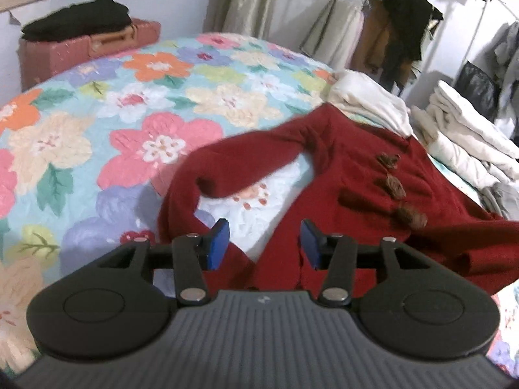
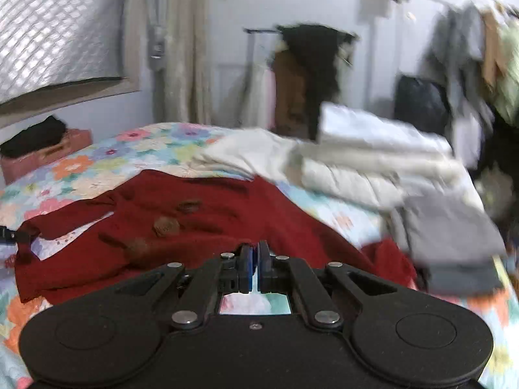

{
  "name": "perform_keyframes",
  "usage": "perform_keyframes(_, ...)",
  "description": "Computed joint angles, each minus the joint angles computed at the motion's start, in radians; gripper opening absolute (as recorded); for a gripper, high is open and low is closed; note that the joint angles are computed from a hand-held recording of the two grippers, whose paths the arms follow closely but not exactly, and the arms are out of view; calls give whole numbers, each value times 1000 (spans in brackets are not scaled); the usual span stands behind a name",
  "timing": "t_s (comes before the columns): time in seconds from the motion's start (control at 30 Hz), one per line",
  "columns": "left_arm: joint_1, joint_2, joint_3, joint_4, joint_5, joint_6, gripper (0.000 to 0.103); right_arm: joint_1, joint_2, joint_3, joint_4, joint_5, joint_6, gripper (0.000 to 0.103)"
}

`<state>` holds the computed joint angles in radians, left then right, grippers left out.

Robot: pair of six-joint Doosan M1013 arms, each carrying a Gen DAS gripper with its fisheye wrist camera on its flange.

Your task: Fold clothes

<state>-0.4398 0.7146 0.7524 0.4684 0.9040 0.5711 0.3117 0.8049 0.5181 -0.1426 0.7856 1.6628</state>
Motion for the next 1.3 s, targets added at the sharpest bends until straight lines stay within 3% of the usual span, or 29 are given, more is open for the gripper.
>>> perform_keyframes(0.1, 1, 12, -19, -46, 18, 48, 47, -8, -22, 75, -103, 92, 120, 0)
perform_keyframes(0.23, 1, 22, -26, -102, -2, 95, 54, -31, 29, 18, -38, 292, 205, 0)
perform_keyframes(0.27, 2, 25, -28, -114, -9, 103, 54, -33, 38, 3, -25, 312, 217, 0)
perform_keyframes(0.4, 7, 44, -38, -159, -28, 123, 56, -24, 59, -40, -83, 334, 176, 0)
perform_keyframes(0.5, 19, 69, -68, -230, -54, 166, 60, -34, 63, -34, -193, 293, 272, 5)
perform_keyframes(0.6, 13, 104, -122, -174, -24, 171, 69, -85, 92, -99, 28, 279, 291, 11)
perform_keyframes(0.63, 12, 116, -139, -178, -3, 198, 66, -101, 90, -92, 127, 261, 288, 12)
perform_keyframes(0.67, 11, 127, -157, -181, 19, 225, 53, -116, 88, -84, 225, 242, 284, 21)
perform_keyframes(0.7, 11, 150, -201, -202, 78, 262, 10, -120, 83, -67, 271, 232, 274, 38)
perform_keyframes(0.77, 18, 157, -214, -270, 94, 289, 5, -126, 75, -35, 358, 212, 257, 50)
perform_keyframes(0.87, 22, 142, -188, -306, 63, 267, 5, -129, 75, -11, 424, 226, 215, 50)
perform_keyframes(0.93, 21, 145, -195, -292, 75, 232, 12, -138, 69, 20, 510, 211, 203, 51)
perform_keyframes(1.0, 22, 143, -186, -297, 71, 204, 65, -147, 65, 47, 595, 194, 187, 61)
perform_keyframes(1.07, 21, 133, -149, -302, 24, 198, 73, -156, 68, 59, 674, 195, 165, 67)
perform_keyframes(1.1, 8, 154, -190, -257, 69, 234, 70, -160, 74, 57, 712, 204, 153, 67)
perform_keyframes(1.17, -26, 232, -346, -150, 223, 360, 49, -166, 97, 14, 733, 239, 176, 62)
perform_keyframes(1.2, -33, 245, -378, -152, 237, 395, 9, -168, 109, -7, 743, 256, 188, 30)
perform_keyframes(1.23, -35, 248, -389, -181, 229, 412, 7, -171, 123, -33, 752, 277, 202, 7)
perform_keyframes(1.3, -42, 249, -410, -169, 241, 414, 7, -159, 167, -141, 675, 356, 249, 7)
